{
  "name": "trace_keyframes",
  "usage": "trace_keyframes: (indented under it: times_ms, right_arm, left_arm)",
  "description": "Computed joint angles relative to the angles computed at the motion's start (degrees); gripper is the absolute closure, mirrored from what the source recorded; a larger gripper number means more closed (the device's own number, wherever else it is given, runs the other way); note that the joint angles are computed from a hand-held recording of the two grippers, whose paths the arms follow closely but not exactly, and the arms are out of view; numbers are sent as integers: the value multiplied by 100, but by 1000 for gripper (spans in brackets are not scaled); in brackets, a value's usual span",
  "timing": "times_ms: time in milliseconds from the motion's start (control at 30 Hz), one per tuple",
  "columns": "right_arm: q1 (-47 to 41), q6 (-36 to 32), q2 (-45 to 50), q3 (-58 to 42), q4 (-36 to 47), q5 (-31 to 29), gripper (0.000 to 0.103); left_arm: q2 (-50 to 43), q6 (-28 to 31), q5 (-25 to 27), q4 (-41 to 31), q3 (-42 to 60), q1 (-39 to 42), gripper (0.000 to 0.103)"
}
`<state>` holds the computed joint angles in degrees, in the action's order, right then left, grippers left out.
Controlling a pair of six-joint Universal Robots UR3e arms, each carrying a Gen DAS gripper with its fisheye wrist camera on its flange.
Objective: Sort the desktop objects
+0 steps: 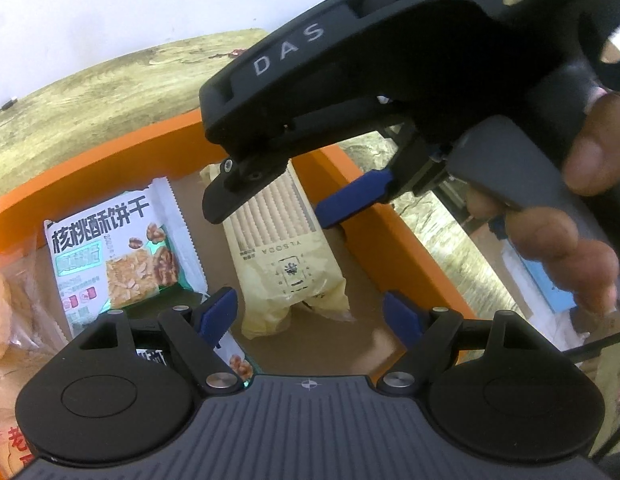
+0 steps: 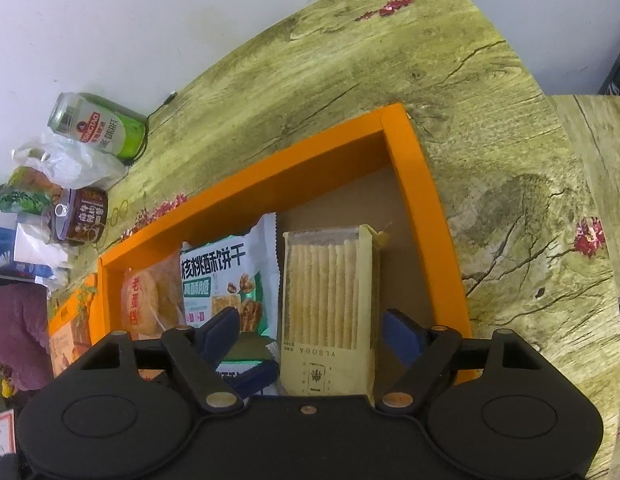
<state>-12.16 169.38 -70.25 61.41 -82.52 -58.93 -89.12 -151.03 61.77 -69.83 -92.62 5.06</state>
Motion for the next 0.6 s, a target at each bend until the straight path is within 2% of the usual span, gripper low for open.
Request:
trace_keyframes:
  times_ms: [300, 367, 600]
  right_arm:
    - [54, -39, 236, -233, 102, -59, 34]
    - [77, -67, 308, -330, 165, -79, 39]
    - [105, -210, 500, -577, 331, -129, 39]
  left_arm:
    - [84, 152, -195, -379, 35, 1, 21]
    - [108, 84, -171, -337, 38, -16, 21]
    - [-4, -381, 28, 183, -20, -45, 21]
